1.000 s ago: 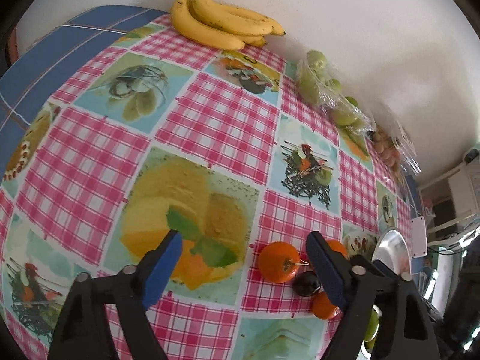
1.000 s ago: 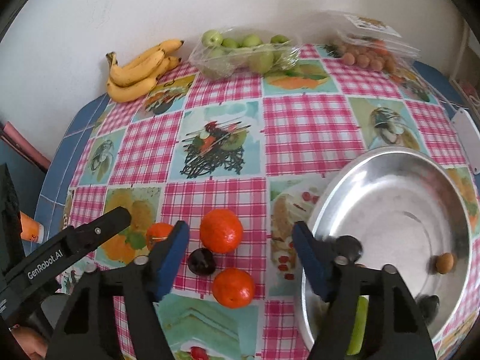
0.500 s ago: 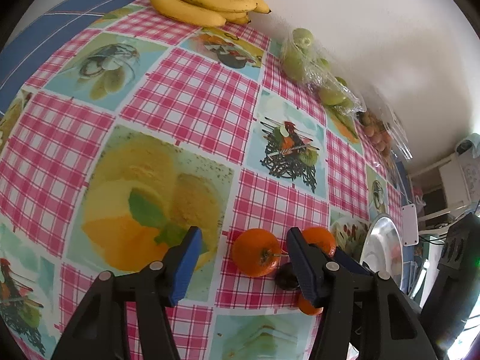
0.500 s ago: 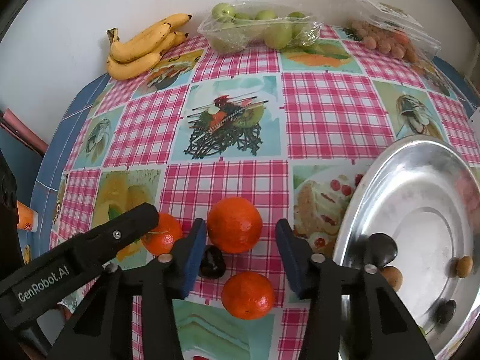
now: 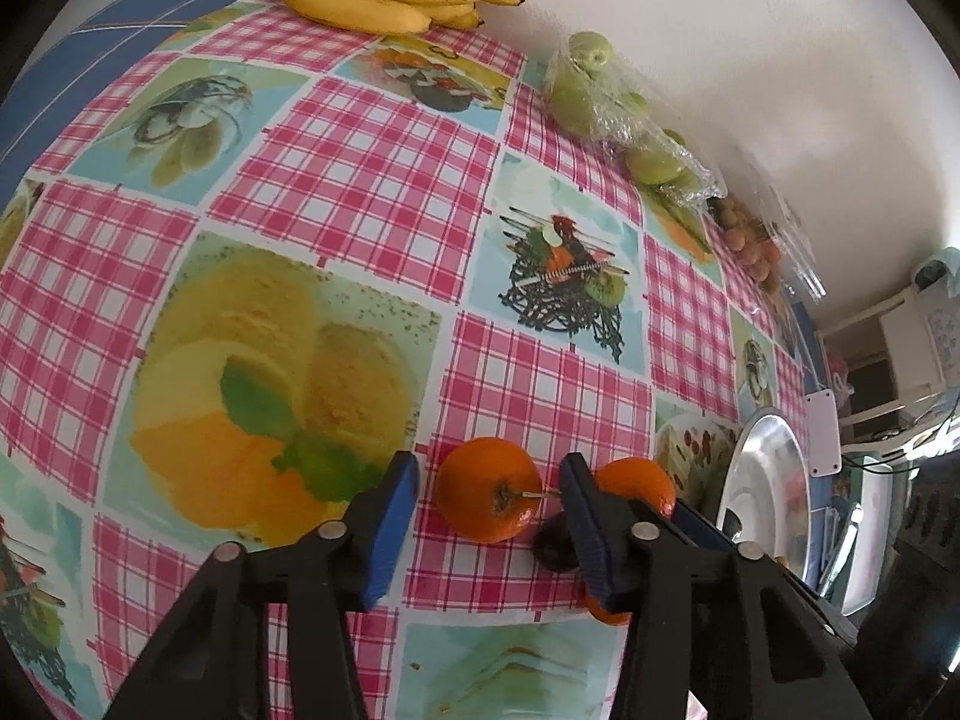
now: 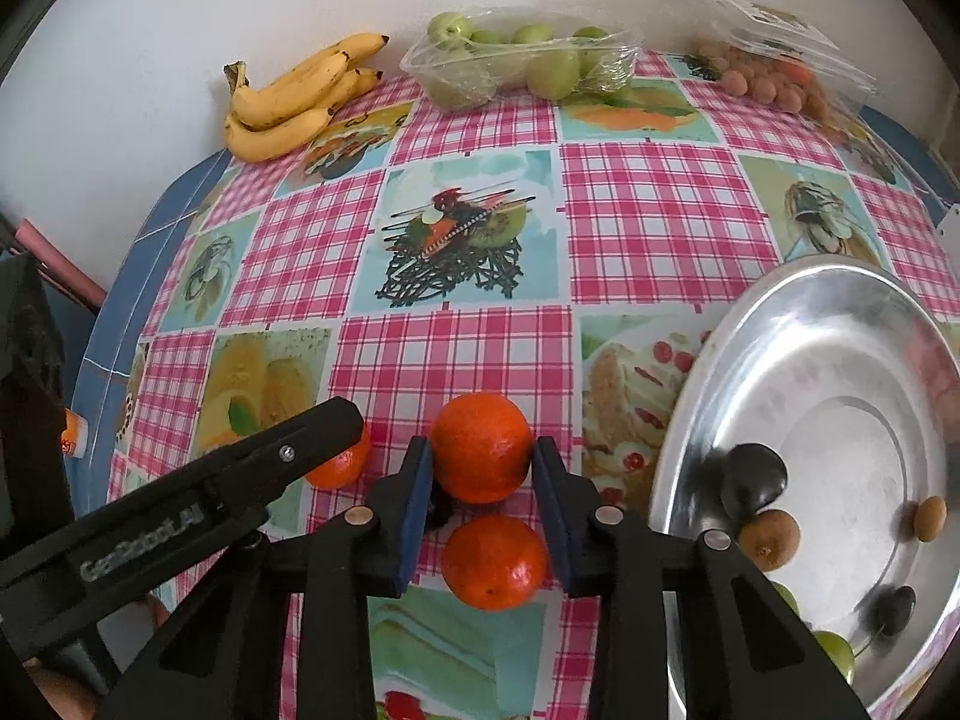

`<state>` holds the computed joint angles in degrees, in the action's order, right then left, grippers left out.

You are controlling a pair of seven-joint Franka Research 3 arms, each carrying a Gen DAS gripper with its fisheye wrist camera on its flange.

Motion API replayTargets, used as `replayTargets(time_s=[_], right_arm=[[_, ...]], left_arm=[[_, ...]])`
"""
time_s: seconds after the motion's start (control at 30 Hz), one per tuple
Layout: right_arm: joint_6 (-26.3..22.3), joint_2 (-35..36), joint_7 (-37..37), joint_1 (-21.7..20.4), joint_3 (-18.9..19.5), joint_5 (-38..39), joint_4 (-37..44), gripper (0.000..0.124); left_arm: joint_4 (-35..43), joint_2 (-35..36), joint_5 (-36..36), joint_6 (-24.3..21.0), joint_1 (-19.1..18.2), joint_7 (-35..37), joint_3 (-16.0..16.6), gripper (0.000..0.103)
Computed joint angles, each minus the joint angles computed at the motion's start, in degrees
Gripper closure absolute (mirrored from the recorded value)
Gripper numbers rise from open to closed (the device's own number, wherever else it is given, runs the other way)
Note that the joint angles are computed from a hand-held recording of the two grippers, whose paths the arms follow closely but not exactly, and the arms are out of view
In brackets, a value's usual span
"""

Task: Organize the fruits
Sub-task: 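Close the right gripper on an orange while the left gripper grasps another orange, then lift and carry both oranges toward the steel plate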

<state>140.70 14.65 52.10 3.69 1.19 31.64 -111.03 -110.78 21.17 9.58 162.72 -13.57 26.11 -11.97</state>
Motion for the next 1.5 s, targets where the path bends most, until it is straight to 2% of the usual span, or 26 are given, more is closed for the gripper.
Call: replayTargets(time_s=[0.2,0.3,0.6,1.03,1.5], right_arm=[[-0.37,-0.13,-0.53,-0.29,-0.03,0.7,-0.23,0.089],[-0.17,-0.03,-0.77,-0.25,0.0,0.76,-0.2,0.089],[-0.35,0.66,-1.32,-0.21,0.22,0.87,0.52,0.087],[2.13,1.7,-1.0,0.71,0.64,-0.09,0.55,0.086],[1.17,-0.09,-1.2,-0.16,0.58,1.92,-0.27,0.088]], left_arm=[[0.16,0.26,0.37,-0.13,-0.41,-0.46,0.35,0.056],[0.16,0.28,0.99,-0.2,-0.84,-1.38,0.83,0.063],[-1.49,-1.28,3.74,0.68,-1.52,-4.78,2.23,0.063],[-2.21,-1.46,3.12,0.83,-0.57,-5.86,1.52,0.063],[-3.15,-3.14,5.93,1.04,-1.37,-7.99,2.55,0.063]])
